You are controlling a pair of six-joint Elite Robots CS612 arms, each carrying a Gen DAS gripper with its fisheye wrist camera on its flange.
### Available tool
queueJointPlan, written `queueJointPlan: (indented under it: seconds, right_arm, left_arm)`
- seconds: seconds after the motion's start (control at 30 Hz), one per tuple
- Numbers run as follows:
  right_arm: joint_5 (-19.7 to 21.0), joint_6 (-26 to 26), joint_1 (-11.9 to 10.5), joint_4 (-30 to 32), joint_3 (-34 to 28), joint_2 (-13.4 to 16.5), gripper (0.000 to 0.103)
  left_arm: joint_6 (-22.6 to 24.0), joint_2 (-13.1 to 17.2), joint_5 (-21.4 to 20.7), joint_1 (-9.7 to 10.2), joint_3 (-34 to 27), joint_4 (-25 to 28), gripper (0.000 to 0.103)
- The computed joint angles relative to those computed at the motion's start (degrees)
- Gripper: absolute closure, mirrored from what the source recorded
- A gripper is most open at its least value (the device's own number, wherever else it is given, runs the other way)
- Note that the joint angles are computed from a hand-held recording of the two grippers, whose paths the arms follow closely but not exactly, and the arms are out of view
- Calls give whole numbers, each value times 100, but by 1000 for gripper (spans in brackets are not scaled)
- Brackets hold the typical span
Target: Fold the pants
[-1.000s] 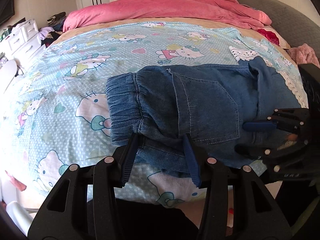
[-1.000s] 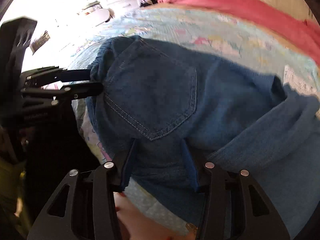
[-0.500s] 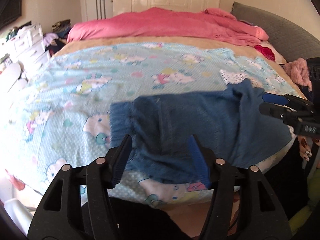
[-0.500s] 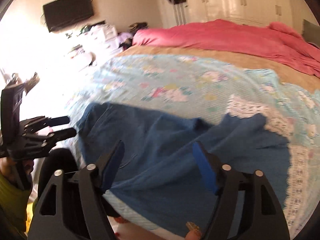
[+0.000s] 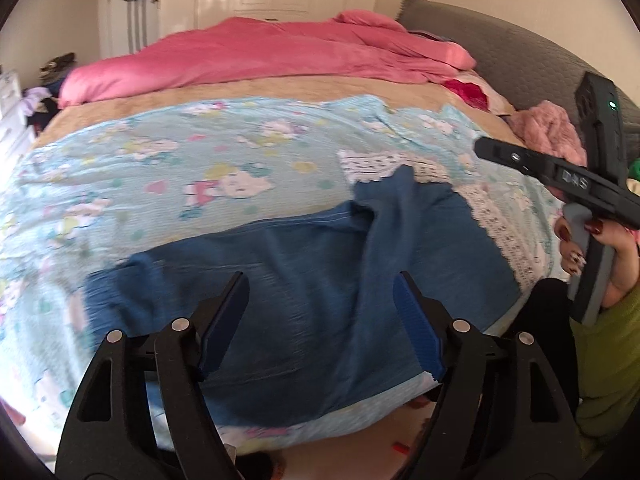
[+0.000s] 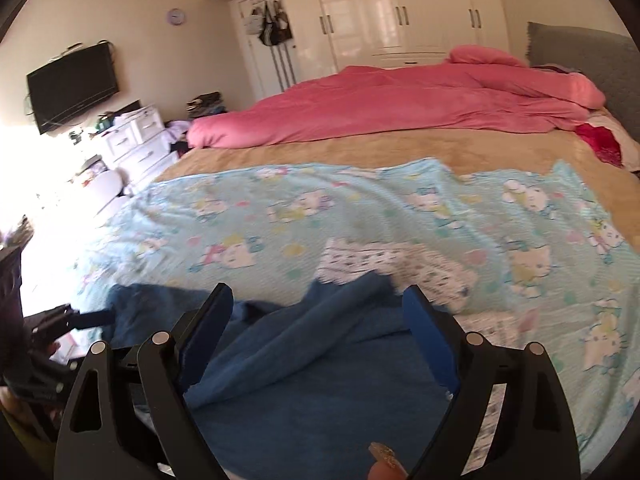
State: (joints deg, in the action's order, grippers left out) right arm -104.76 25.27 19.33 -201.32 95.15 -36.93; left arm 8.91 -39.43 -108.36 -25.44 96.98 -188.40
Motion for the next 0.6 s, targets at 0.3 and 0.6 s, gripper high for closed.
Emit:
queueJointPlan:
  seconds: [0.3, 0.6]
  right_arm:
    - [-48, 213, -233, 603, -137, 22, 17]
    - [358, -198, -261, 1963, -1152, 395, 17]
  left_arm:
    - [109, 247, -358, -175, -441, 552, 34]
    - [-162, 538, -603, -181, -659, 800, 34]
